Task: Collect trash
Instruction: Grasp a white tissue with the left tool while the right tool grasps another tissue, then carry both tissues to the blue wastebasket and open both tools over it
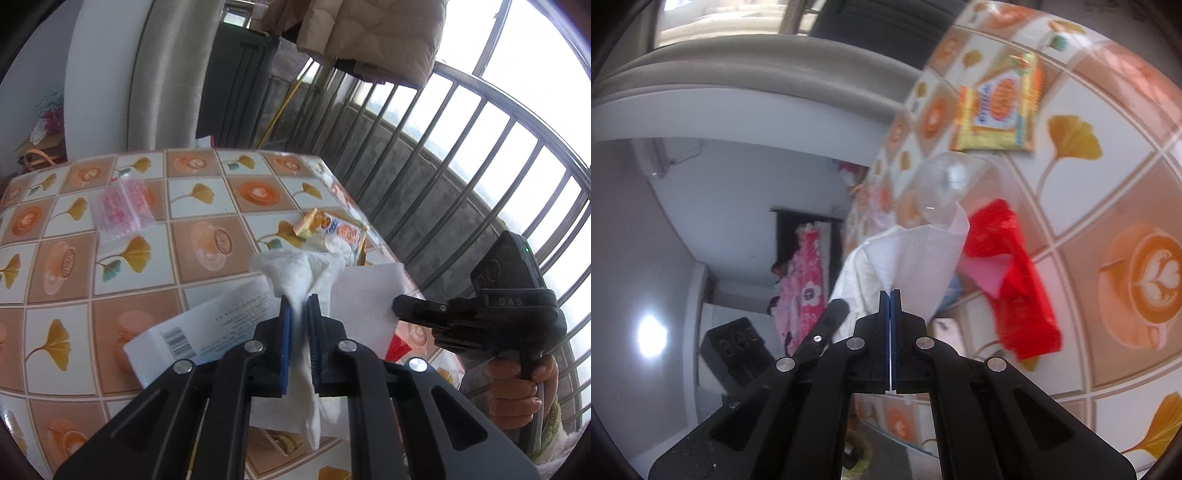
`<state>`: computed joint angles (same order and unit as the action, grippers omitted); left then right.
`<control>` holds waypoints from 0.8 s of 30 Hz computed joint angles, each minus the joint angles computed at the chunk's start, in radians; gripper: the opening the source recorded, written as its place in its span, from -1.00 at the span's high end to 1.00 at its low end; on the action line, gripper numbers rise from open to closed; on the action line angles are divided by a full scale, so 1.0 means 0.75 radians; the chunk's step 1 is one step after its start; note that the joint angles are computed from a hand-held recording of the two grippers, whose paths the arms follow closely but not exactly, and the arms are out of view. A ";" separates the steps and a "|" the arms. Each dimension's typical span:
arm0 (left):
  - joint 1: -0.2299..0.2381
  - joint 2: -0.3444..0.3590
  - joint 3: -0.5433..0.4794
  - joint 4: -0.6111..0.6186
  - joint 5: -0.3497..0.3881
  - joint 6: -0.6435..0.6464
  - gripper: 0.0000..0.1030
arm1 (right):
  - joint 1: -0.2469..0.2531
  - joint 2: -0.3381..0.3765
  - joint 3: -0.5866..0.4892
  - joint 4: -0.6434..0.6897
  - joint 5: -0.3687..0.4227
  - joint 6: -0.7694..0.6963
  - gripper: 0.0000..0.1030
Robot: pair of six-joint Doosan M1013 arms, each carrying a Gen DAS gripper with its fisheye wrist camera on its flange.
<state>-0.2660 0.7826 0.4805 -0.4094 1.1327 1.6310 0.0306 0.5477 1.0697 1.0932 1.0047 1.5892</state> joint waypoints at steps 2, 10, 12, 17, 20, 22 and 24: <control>0.002 -0.006 0.003 0.003 -0.012 -0.004 0.84 | -0.004 -0.005 0.002 0.058 0.000 -0.058 1.00; 0.014 -0.051 0.046 -0.017 -0.105 0.005 0.84 | -0.003 -0.014 -0.021 0.163 -0.006 -0.180 1.00; 0.016 -0.064 0.060 -0.021 -0.130 0.011 0.84 | -0.005 -0.019 -0.021 0.186 -0.007 -0.206 1.00; 0.016 -0.084 0.078 -0.026 -0.166 0.022 0.84 | -0.006 -0.031 -0.014 0.234 -0.029 -0.270 1.00; 0.016 -0.095 0.089 -0.036 -0.182 0.034 0.84 | -0.010 -0.042 -0.001 0.270 -0.048 -0.313 1.00; 0.014 -0.101 0.094 -0.045 -0.191 0.046 0.84 | -0.016 -0.053 0.008 0.286 -0.064 -0.338 1.00; 0.012 -0.103 0.094 -0.055 -0.195 0.059 0.84 | -0.024 -0.078 0.035 0.303 -0.077 -0.363 1.00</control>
